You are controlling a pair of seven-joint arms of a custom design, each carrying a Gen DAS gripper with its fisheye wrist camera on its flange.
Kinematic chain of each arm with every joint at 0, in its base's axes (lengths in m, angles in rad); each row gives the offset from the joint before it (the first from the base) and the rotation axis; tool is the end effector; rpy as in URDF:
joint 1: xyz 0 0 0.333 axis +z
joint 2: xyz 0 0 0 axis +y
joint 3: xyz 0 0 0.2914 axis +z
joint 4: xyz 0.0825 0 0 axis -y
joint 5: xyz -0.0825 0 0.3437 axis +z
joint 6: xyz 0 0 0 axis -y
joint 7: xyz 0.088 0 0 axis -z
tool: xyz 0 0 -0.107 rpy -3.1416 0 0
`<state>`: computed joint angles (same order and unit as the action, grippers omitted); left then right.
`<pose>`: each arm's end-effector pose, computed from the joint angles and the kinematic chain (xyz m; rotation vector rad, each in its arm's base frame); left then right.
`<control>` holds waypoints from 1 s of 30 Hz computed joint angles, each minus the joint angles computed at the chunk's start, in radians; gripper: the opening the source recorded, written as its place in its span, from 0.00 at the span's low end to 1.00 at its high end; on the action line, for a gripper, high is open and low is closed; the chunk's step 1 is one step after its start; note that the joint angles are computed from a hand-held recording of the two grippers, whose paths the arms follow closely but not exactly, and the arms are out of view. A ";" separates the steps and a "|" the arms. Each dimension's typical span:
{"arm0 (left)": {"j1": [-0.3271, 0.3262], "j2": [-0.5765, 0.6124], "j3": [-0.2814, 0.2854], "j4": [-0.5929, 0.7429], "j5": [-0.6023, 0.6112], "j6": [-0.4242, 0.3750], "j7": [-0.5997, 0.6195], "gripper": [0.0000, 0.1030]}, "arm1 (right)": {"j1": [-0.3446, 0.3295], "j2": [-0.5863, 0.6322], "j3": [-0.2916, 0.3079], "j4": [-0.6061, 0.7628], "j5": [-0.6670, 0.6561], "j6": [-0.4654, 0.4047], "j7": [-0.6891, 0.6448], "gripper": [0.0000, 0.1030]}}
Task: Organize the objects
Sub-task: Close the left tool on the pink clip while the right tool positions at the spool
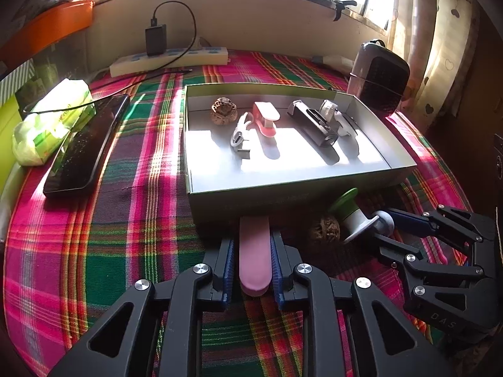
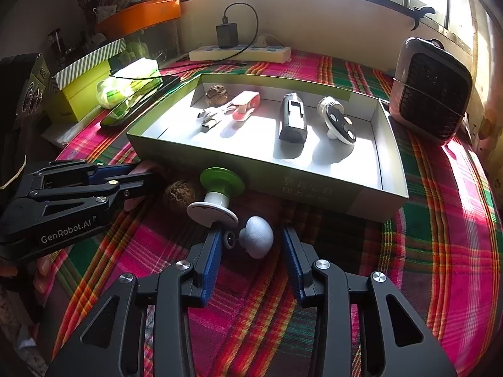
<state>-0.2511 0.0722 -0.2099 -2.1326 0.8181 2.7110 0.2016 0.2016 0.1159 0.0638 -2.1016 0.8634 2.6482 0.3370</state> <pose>0.4829 -0.2668 0.4219 -2.0602 1.6076 -0.7286 0.5446 0.1261 0.4036 -2.2972 0.9198 -0.2697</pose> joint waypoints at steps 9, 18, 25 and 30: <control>0.001 -0.001 0.000 -0.002 0.002 0.001 -0.008 0.15 | 0.000 0.000 0.000 0.001 0.001 -0.004 -0.001 0.32; 0.000 -0.004 -0.001 -0.004 0.003 -0.001 -0.010 0.15 | -0.003 0.007 0.000 0.009 0.005 -0.004 -0.005 0.32; 0.000 -0.007 -0.001 -0.007 0.005 -0.003 -0.015 0.15 | -0.004 0.006 0.000 0.009 0.007 -0.004 -0.006 0.32; 0.000 -0.014 -0.002 -0.012 0.013 -0.005 -0.022 0.15 | -0.005 0.004 0.000 0.011 0.011 -0.010 -0.008 0.32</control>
<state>-0.2513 0.0579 -0.2122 -2.1445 0.8310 2.7059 0.1798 0.1969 0.1199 0.0636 -2.0910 0.8739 2.6381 0.3294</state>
